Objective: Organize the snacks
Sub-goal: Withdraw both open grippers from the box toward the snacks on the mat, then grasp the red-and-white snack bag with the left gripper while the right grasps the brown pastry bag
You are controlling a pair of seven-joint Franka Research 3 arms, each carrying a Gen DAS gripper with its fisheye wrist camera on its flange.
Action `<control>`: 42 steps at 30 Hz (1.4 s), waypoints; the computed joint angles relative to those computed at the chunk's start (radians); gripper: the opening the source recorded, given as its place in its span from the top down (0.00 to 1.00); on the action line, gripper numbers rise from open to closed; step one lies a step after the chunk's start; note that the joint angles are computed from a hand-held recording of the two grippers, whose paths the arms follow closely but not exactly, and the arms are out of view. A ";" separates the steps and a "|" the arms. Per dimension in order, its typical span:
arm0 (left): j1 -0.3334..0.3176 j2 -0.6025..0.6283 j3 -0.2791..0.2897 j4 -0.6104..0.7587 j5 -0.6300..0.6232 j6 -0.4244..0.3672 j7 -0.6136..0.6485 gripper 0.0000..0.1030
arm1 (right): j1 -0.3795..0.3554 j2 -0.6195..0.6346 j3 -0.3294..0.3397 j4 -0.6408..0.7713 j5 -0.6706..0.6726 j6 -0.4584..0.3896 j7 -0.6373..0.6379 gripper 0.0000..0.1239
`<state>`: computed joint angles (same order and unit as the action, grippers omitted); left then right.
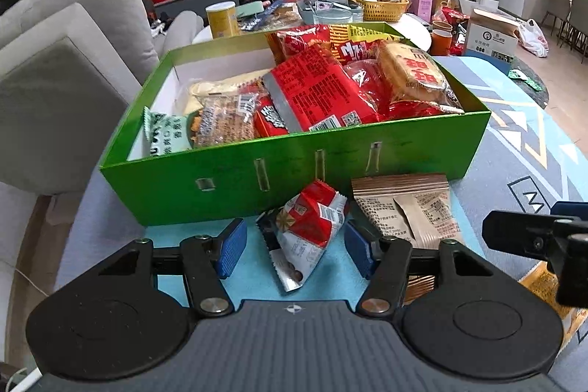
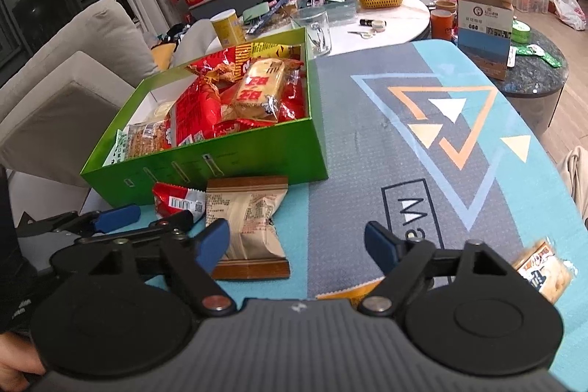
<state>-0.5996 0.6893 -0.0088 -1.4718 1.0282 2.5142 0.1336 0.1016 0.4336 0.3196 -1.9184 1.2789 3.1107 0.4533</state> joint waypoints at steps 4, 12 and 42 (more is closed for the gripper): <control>0.013 0.020 -0.002 0.019 -0.025 0.022 0.000 0.51 | 0.029 0.012 -0.032 0.009 -0.077 -0.013 0.068 0.44; 0.014 0.030 0.022 0.012 -0.020 0.069 -0.014 0.47 | 0.065 0.044 -0.067 0.017 -0.299 -0.009 0.274 0.44; 0.088 -0.156 -0.020 -0.290 0.287 0.195 -0.344 0.58 | 0.357 0.118 -0.366 0.030 -0.950 0.026 0.893 0.46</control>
<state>-0.5113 0.5330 -0.0284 -1.7621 1.3153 2.7092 -0.2101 0.4589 0.5519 -0.0462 -1.8887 0.3287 3.1366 1.3466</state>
